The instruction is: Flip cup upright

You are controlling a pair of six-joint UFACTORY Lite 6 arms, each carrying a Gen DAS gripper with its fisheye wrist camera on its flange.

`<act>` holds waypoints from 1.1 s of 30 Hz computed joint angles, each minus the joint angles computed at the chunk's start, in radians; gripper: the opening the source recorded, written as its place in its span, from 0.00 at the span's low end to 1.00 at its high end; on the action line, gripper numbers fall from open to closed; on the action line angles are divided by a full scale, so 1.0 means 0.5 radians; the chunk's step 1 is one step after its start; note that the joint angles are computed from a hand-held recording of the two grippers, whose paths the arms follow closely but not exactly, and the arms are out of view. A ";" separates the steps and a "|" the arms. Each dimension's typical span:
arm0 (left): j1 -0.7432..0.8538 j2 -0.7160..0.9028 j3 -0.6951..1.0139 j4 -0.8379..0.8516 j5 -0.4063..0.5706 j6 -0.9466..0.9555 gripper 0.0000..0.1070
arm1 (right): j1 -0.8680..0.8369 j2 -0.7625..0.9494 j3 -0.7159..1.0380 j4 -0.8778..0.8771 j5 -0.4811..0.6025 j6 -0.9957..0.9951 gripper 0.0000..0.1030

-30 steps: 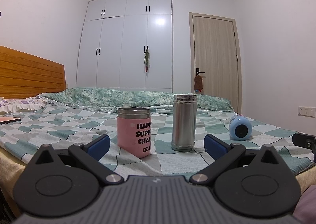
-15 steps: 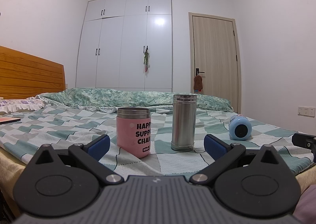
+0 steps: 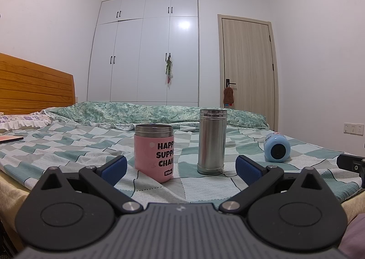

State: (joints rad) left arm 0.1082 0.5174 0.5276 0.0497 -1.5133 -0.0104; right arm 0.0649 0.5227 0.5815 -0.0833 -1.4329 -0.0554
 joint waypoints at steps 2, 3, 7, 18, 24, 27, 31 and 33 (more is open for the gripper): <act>0.003 0.002 0.000 0.004 -0.002 0.001 0.96 | -0.001 0.001 0.001 0.000 0.001 0.000 1.00; 0.003 0.002 0.000 0.004 -0.002 0.001 0.96 | -0.001 0.001 0.001 0.000 0.001 0.000 1.00; 0.004 0.002 0.000 0.006 -0.004 0.000 0.96 | -0.005 -0.006 -0.003 0.000 0.006 -0.006 1.00; -0.097 -0.162 -0.029 0.000 0.154 0.072 0.96 | -0.070 -0.083 0.008 -0.071 0.138 0.030 1.00; -0.210 -0.269 0.191 0.040 0.543 0.034 0.96 | -0.231 -0.172 0.139 -0.207 0.417 0.054 1.00; -0.274 -0.277 0.391 0.090 0.839 -0.036 0.96 | -0.346 -0.168 0.307 -0.336 0.620 0.100 1.00; -0.404 -0.188 0.740 0.117 1.195 -0.066 0.96 | -0.495 -0.076 0.666 -0.562 0.964 0.215 1.00; -0.479 -0.097 0.963 0.109 1.357 -0.032 0.96 | -0.569 0.008 0.898 -0.743 1.158 0.350 1.00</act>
State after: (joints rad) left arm -0.1315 0.4689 1.0089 0.1043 -0.8347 -0.0263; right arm -0.2195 0.5265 1.0303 -0.4550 -0.8541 0.1197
